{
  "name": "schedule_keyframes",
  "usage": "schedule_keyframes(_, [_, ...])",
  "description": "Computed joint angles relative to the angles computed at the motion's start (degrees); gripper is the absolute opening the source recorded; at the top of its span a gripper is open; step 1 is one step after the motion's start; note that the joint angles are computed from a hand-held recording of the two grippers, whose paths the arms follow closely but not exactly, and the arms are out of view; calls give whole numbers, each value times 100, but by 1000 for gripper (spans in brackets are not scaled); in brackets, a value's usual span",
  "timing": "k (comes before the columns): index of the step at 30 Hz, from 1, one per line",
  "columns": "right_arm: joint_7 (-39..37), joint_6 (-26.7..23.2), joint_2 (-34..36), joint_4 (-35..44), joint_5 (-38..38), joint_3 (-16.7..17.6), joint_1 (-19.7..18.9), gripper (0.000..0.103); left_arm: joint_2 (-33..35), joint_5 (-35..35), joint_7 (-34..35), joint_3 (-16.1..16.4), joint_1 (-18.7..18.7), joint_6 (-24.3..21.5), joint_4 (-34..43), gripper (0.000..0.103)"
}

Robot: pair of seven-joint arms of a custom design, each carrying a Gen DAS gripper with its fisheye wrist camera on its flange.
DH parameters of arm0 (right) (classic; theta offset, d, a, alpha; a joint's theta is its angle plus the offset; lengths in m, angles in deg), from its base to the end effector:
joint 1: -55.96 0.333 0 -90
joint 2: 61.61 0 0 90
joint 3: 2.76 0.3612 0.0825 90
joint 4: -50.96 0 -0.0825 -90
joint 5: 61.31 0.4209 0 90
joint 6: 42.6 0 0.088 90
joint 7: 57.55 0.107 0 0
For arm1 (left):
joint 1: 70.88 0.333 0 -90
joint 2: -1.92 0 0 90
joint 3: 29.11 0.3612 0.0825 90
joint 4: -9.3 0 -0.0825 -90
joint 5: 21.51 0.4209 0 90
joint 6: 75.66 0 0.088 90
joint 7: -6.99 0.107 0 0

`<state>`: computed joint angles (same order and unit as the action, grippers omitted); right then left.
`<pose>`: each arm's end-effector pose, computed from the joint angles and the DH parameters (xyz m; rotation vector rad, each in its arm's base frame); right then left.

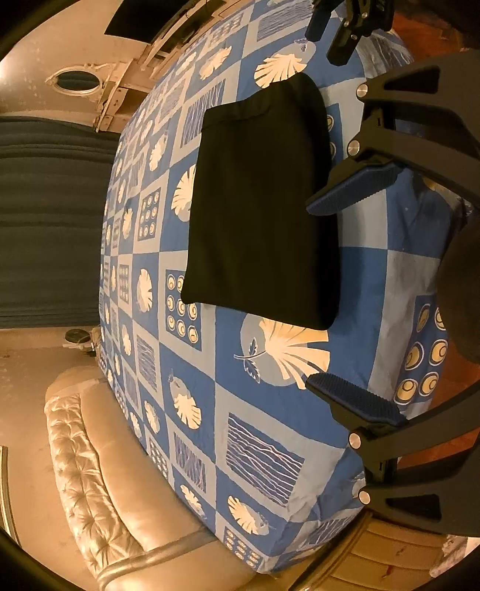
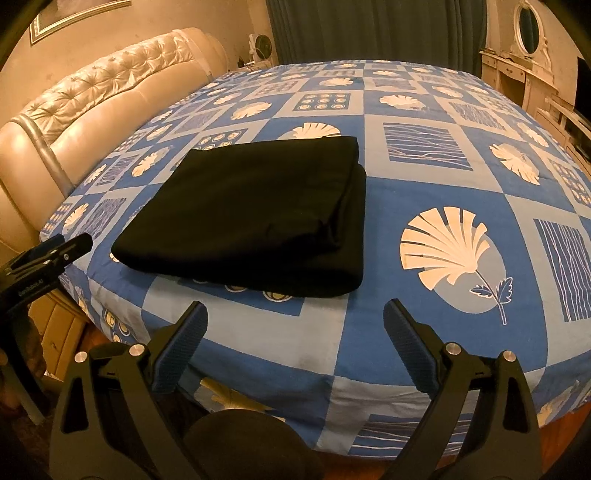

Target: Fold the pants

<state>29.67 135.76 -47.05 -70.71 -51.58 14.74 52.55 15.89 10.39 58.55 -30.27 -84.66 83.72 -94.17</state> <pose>0.6431 0.1351 0.4000 -1.8024 1.6509 -0.4651 0.6829 -0.2053 0.5162 -1.7143 1.7795 -0.7254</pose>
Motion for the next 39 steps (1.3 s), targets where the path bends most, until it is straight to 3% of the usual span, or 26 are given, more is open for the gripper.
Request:
schedule_keyframes(20, [-94,-56,69,17,12,44,-23,96,-21,589,-478,99,-128,-53,38,86])
schedule_keyframes(25, [-151,-57,64,11,47,55,-29,96,-64,687,-596,64,-76,122,-8,86])
schedule_keyframes(33, [-170,-83,55,12,82,42,2,96,-120,1500,-1113,158,-154,341,-16,86])
schedule_keyframes(37, [-253,-133,67,39,134,78,-15,96,-116,1252,-946,36,-67,437,-26,86])
schedule_keyframes(39, [-312,-158,75,50,177,95,-28,96,-128,1416,-1207,130,-182,344,-9,86])
